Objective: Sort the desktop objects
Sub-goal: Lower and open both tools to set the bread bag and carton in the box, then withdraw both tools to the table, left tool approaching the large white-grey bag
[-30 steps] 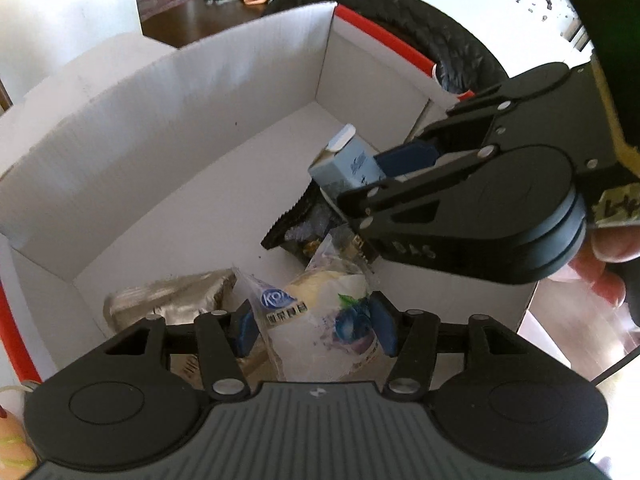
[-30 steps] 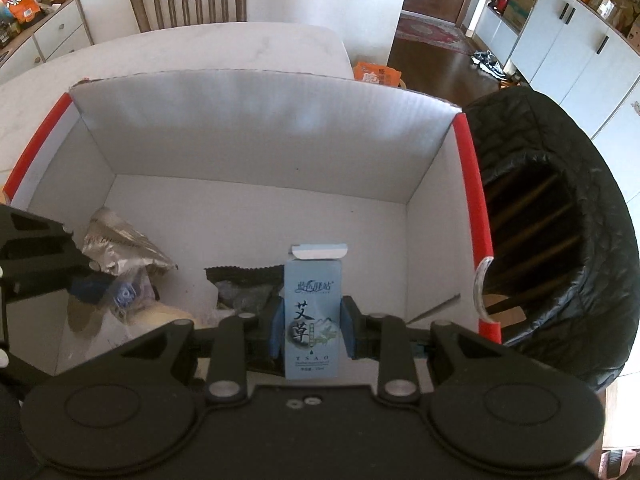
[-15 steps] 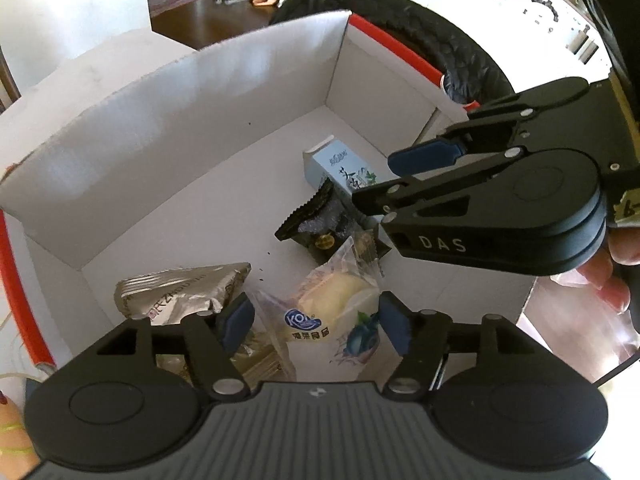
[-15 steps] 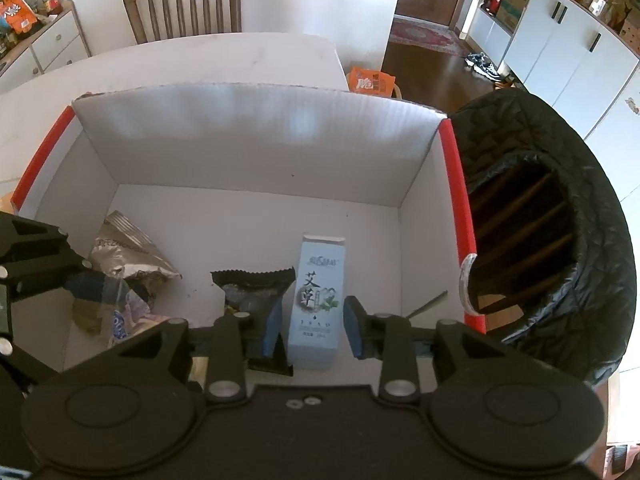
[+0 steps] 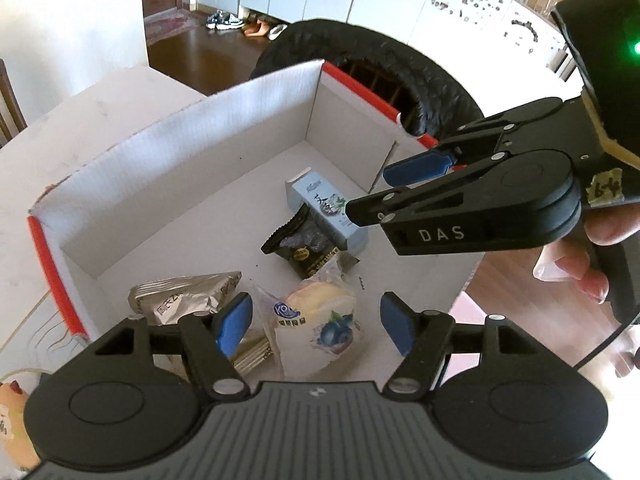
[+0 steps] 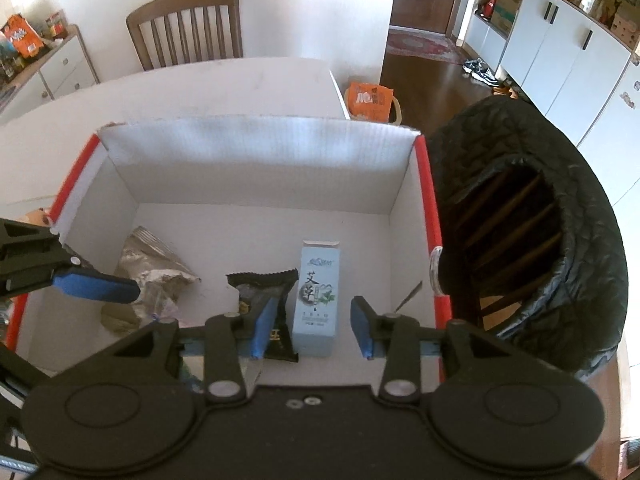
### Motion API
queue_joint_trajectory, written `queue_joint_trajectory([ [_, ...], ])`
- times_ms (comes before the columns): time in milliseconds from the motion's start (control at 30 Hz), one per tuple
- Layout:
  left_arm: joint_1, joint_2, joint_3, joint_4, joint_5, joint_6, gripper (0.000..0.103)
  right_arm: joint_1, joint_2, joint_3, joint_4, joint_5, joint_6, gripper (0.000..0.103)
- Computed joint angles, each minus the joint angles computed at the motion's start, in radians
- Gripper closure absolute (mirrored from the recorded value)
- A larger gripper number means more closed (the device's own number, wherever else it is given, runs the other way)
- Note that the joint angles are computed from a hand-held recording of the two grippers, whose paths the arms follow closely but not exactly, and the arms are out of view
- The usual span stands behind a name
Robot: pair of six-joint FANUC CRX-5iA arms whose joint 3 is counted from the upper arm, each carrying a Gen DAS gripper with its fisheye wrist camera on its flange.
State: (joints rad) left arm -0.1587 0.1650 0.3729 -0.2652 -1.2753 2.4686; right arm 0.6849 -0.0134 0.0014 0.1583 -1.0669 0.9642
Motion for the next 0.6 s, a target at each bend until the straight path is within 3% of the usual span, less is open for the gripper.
queue_joint_trajectory([
  [367,-0.078,-0.049,0.003,-0.093,-0.012,0.098,0.033,0.027,-0.064,-0.024,0.0,0.005,-0.032,0.057],
  [600,-0.126,-0.068,0.007,-0.152,-0.042,0.136,0.024,0.055,-0.09,-0.046,0.007,0.021,-0.068,0.054],
])
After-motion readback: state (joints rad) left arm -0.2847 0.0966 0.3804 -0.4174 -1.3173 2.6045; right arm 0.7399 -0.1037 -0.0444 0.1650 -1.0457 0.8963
